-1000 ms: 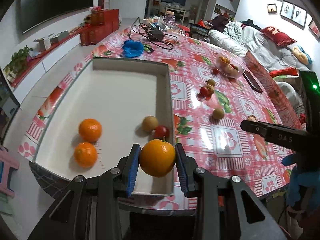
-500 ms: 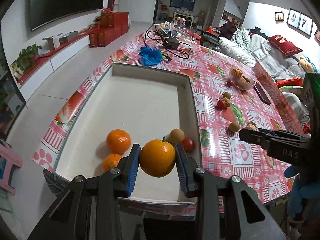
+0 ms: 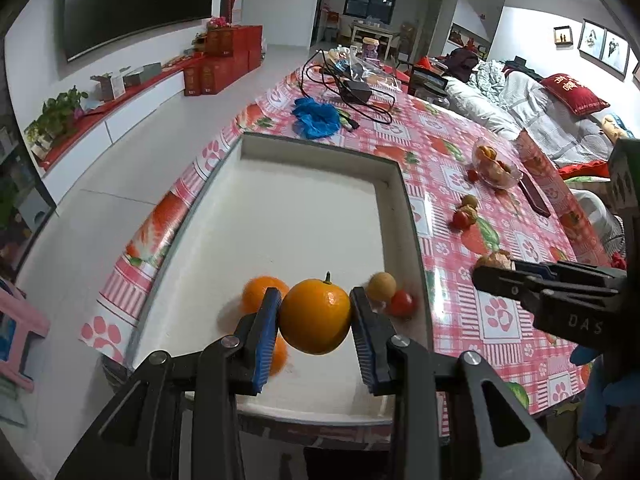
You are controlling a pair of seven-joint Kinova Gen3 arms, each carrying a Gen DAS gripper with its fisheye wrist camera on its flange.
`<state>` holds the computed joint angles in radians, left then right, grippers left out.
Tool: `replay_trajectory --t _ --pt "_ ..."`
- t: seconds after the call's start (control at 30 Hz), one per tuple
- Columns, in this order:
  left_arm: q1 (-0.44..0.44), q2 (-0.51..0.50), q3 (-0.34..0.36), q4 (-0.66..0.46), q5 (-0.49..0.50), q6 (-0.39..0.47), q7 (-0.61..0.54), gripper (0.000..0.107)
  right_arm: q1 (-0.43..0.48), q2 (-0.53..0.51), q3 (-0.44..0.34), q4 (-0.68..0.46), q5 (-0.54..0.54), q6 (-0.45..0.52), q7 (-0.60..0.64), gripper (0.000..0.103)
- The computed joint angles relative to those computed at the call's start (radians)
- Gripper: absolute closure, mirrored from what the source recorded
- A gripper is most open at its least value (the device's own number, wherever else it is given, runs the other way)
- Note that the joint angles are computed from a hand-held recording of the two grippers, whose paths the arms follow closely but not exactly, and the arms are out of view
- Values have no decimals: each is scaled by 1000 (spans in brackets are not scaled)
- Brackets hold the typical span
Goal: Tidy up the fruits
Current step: 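Carry the orange with the left tool into the white tray while the right tool carries the brown fruit there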
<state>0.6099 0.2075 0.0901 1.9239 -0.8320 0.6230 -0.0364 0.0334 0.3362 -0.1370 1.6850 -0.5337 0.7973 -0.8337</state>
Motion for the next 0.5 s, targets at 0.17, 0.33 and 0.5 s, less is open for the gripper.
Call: replay_trajectory --t 0.17,0.33,0.5 --pt "-31 -10 -6 -8 10 10 -40 69 -19 12 -7 -16 7 3 -11 72" --pt "-52 3 -7 -17 32 9 -69 69 -38 42 -14 -41 15 19 -34 72" --pt "-64 22 -20 -33 59 -9 -106 69 -60 63 -21 -70 38 25 -57 72"
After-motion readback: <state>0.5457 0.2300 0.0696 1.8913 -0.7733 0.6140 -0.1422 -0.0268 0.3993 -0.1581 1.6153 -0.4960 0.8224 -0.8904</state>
